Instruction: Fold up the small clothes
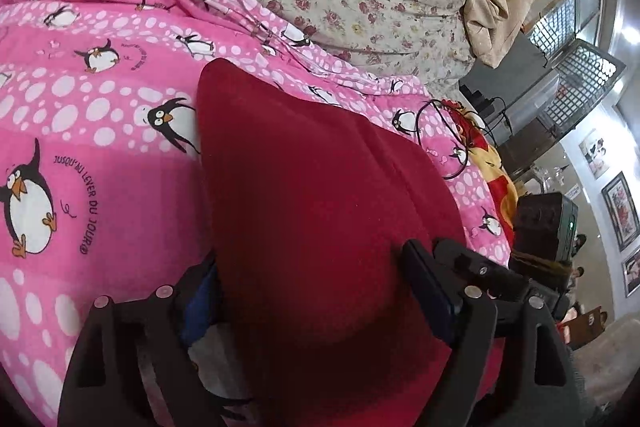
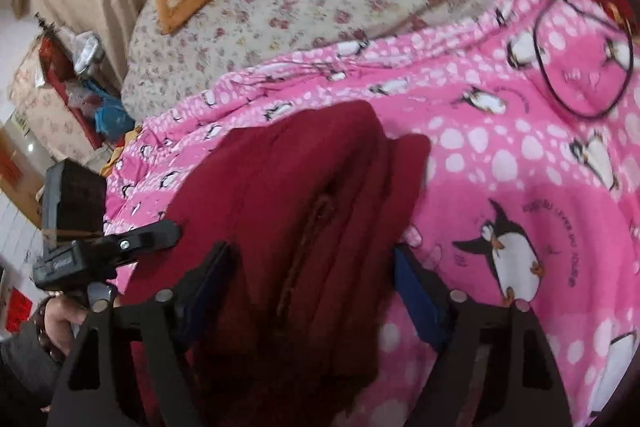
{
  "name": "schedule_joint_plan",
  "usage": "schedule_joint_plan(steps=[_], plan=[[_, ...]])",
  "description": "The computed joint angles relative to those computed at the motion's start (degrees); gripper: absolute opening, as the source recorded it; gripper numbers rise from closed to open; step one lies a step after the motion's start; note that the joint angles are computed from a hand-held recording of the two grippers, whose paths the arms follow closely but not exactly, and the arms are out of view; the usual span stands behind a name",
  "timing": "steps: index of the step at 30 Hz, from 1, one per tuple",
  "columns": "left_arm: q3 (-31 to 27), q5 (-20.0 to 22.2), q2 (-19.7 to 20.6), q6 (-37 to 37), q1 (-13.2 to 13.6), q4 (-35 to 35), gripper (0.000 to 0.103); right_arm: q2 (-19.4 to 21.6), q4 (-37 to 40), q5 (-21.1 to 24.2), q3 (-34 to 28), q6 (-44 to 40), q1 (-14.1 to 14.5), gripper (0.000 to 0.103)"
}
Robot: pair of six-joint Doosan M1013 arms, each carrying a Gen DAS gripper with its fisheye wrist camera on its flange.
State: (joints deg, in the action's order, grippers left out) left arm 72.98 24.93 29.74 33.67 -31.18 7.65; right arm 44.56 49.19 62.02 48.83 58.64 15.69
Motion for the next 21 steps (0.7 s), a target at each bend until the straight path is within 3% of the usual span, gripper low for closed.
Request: schedule_joint_plan(steps=[4,6,8,10,12,16,18,21], plan=[[0.03,-0.03,-0.02,0.73,-0.04,0.05,0.071,0.06,-1.9,0.08,-0.3,-2.24,0.8,0.099],[0.18,-0.15,-0.16,-0.08,-0.14,1.67,0.061,-0.24,-6.56,-0.46,-0.85,-1.45,1.71,0.099],[0.46,-0.41,-0.38,-1.25,-0.31,3.63,0.043,-0.87,-6.89,-1.3,-0.38,-1.35,1.9,0.082],[0.83,-0.9,-0.75,-2.76,-0.46,6.04,0.028,-1.37,-6.97,-1.82,-0.23,-1.78,2.08,0.052],[0.91,-1.07,-1.22,-3.15,-0.6,8.16,0.02,-1.8,-7.06,-2.16,0.0,-1.47,2.22,0.044],[2.78,-3.66,-3.49,-11.59,-0.53,18.19,0.017,-2.85,-2.98,-3.83,0.51,-2.71,2.4,0.041],[3.66,-4.22,-4.69,-12.24,0.32,18.17,0.017,-1.8,-0.95,-2.54,-1.97,-2.01,2.71,0.041],[2.62,0.92,-5.63,-9.39,1.4,18.22,0.018,2.39,-0.03,1.98,-10.11,2.29,3.88,0.041]])
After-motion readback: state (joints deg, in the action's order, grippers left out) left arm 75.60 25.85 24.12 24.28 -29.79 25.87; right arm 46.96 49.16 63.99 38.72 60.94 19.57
